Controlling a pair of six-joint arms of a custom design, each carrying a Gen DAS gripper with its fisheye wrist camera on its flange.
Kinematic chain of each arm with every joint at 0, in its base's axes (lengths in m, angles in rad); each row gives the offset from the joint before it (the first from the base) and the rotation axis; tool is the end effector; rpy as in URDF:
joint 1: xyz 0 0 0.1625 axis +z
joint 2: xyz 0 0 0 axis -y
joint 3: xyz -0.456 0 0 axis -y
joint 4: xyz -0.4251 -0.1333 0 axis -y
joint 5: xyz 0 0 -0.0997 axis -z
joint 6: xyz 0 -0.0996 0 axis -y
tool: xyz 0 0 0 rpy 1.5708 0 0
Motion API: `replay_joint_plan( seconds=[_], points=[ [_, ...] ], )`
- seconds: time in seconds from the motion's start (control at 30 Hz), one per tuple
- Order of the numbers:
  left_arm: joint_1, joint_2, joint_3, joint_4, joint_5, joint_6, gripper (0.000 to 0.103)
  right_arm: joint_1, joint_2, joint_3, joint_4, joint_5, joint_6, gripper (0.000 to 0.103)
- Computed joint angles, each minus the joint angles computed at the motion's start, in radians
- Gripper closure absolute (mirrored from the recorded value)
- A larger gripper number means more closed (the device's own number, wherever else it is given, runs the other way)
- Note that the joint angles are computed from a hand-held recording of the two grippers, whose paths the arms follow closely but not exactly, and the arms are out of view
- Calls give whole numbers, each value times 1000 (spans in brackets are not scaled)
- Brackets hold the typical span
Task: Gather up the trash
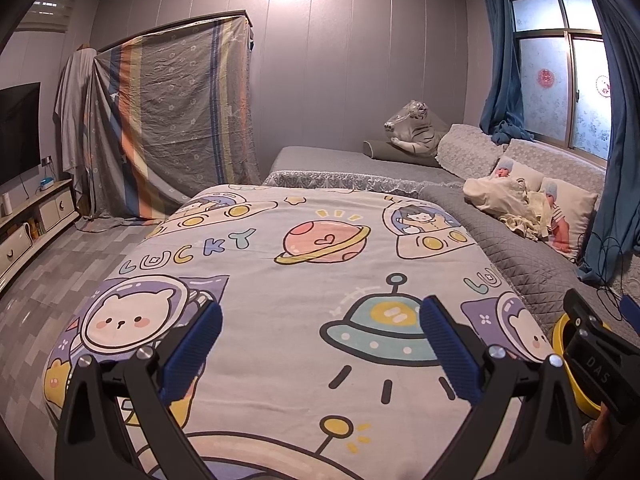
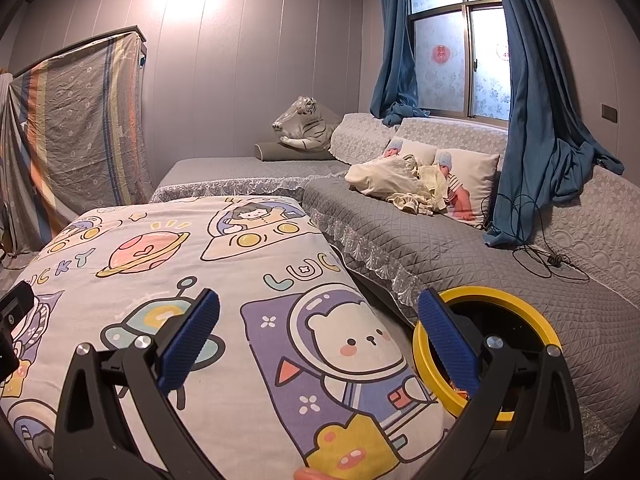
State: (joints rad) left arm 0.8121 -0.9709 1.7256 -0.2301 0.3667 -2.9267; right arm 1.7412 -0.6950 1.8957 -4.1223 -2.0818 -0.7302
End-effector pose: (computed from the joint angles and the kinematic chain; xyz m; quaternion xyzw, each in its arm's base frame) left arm -0.2129 -0.5534 0.1435 0.0839 0.7634 -0.5284 0.3620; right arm 0.1869 -0.5873 0.1365 0.1864 -0.7486 0.5269 0.3567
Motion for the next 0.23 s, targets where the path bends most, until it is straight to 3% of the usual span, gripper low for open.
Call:
replay_joint_plan(
  seconds=[0.23],
  points=[
    [0,8,-9,21,-6,-15,8,0,1,-2,5,-1,4,8]
  ],
)
